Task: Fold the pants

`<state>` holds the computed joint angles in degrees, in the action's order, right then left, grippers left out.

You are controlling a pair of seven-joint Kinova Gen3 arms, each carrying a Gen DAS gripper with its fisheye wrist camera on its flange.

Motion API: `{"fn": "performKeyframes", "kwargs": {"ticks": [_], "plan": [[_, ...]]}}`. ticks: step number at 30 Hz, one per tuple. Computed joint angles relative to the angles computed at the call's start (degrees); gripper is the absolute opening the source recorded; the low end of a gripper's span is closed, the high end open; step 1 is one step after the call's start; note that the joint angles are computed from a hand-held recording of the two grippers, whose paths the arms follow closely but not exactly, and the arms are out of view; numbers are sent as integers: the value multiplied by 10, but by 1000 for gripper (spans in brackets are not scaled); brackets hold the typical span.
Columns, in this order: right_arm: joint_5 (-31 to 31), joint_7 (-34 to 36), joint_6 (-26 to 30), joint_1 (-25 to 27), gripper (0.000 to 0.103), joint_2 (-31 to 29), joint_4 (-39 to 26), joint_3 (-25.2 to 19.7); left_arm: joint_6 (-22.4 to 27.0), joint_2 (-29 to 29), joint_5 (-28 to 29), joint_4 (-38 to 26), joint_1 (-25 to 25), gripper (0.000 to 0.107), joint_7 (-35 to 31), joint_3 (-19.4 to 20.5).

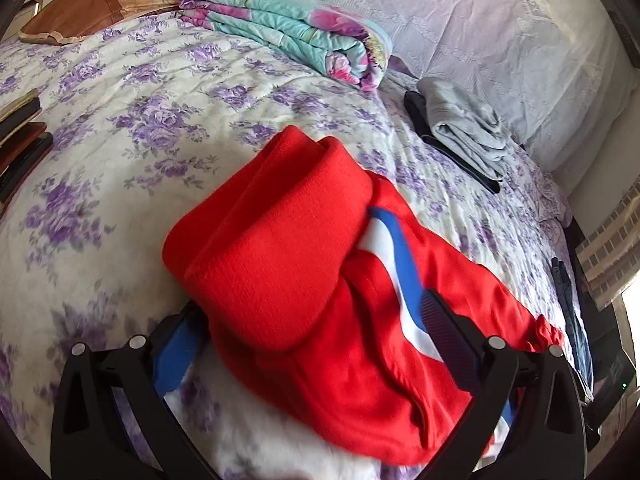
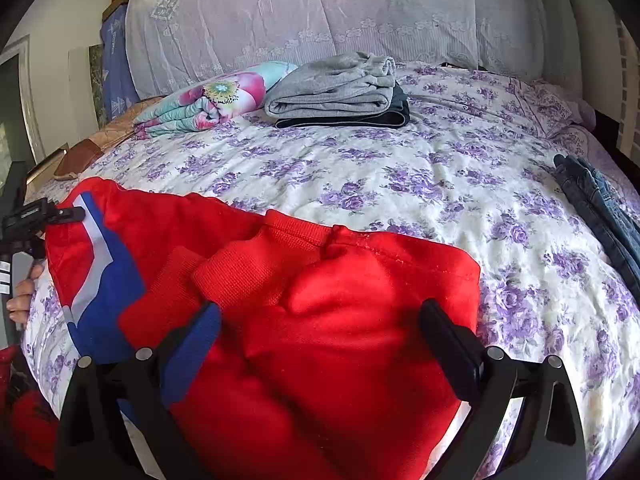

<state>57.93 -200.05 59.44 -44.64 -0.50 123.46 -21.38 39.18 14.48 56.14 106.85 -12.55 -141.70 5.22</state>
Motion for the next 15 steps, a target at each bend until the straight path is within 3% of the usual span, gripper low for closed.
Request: {"fn": "performKeyframes", "kwargs": {"ticks": [5,8,15], "plan": [[0,-9,6,-2,100,0,0,-2,-84,-29,-64,27,48,99,34,1],[0,-8,7,-3,100,0,0,-2,-101,-38,-86,36,53,99,48,5],[1,-11,4,-1,100,-3,4,-2,-65,-42,-3,53,15,99,-34,8]]}}
